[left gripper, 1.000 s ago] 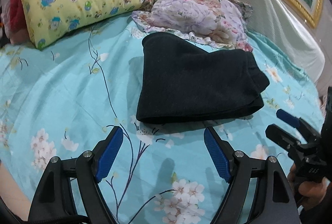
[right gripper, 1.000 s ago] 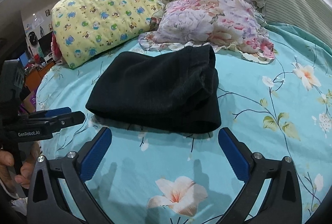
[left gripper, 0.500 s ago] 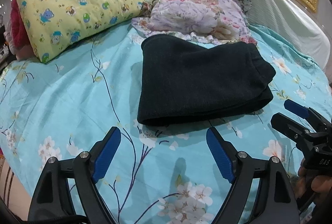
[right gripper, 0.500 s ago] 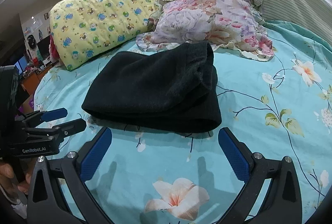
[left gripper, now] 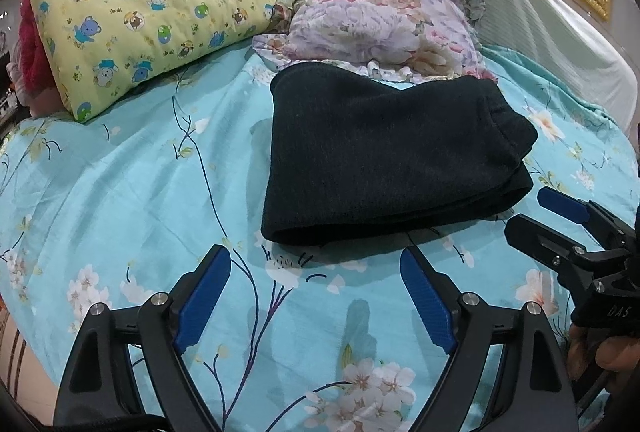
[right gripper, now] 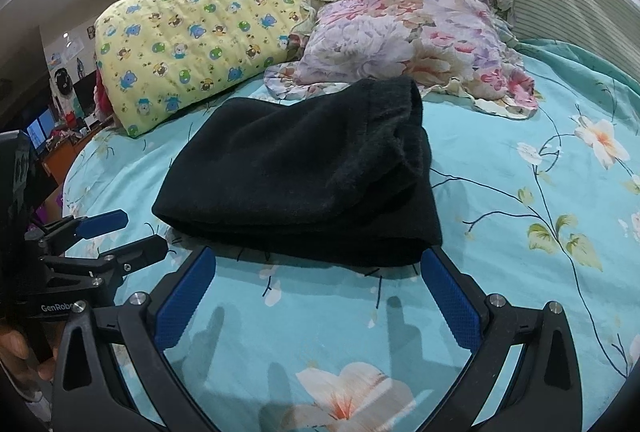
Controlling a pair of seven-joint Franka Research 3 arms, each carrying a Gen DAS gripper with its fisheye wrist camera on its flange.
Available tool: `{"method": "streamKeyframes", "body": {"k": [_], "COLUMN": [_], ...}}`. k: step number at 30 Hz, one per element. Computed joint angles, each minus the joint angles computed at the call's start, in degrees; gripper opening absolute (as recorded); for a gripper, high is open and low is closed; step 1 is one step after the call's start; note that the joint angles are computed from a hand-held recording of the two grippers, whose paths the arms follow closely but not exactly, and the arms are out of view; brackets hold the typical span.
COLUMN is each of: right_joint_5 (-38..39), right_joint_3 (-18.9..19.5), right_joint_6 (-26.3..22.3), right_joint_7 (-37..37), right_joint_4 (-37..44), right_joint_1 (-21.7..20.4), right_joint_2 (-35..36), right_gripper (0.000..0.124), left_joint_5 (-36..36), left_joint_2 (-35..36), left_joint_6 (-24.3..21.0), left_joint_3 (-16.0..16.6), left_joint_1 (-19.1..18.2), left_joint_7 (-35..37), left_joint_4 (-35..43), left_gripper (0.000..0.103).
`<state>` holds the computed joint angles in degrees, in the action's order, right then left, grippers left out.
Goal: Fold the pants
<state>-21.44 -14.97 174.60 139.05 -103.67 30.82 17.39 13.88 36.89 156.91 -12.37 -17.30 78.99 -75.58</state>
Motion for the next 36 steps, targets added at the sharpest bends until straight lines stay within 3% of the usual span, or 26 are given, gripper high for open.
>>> {"method": "streamKeyframes", "body": {"k": [12,36], "right_joint_5": [5.2,6.5], "right_joint_3": [2.9,2.1], "right_joint_6": [-0.8,-0.9], "right_joint_7": [-6.1,-6.9], "right_joint_4": [1.7,1.3], "right_joint_1": [-2.0,-1.1], "right_joint_2": [1.5,1.1], "right_gripper": [0.102,0.102], "left_joint_5": [-0.7,-0.3], "left_joint_2": [2.2,1.4], "left_joint_6": [-2.5,-2.1], "left_joint_3": [-0.1,0.3], "left_joint_1": [-0.3,-0.6], "left_joint_7": [0.7,0.6], "left_joint_4": [3.2,2.1], "left_gripper": [0.087,0.087]}}
